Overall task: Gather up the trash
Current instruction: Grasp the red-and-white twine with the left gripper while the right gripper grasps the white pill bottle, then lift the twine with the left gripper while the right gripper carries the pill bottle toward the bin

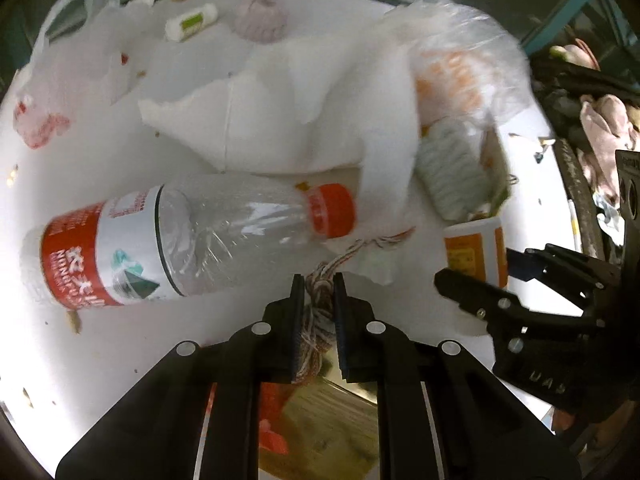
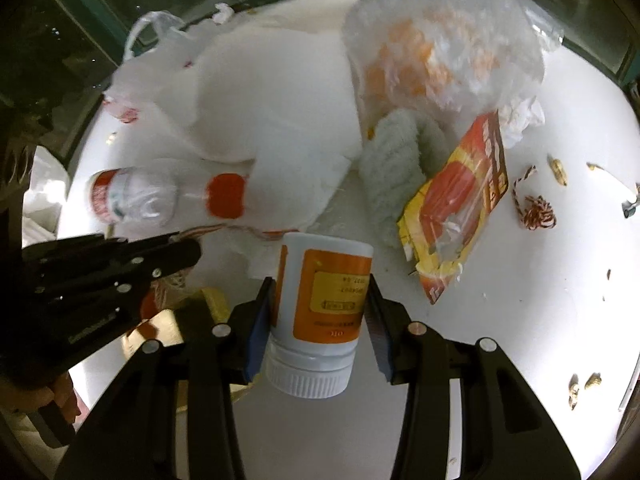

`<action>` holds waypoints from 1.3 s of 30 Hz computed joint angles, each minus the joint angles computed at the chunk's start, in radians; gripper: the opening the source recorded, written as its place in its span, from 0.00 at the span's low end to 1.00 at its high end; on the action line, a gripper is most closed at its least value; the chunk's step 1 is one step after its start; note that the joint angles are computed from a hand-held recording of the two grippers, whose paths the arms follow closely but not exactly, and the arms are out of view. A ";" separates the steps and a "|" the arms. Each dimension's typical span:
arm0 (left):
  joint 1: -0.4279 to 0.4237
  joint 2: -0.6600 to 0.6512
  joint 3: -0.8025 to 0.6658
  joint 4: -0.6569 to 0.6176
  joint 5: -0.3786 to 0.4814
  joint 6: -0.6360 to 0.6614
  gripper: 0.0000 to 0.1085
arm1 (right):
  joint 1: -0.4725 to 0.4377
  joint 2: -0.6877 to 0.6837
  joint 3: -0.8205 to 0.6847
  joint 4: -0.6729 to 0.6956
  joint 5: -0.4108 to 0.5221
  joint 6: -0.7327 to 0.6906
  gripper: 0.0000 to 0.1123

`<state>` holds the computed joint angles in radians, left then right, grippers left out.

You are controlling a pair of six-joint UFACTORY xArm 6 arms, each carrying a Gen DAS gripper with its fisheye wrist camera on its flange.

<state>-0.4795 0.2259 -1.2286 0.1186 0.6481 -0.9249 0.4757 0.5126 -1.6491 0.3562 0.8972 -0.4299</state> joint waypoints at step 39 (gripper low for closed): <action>-0.286 0.479 -0.869 0.005 0.190 0.209 0.12 | -0.339 -0.561 0.543 0.110 -0.165 -0.119 0.38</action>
<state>-0.7659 0.7045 -2.0979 0.1236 0.8382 -0.7157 0.1371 -0.0484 -1.1066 0.4666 0.7327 -0.5492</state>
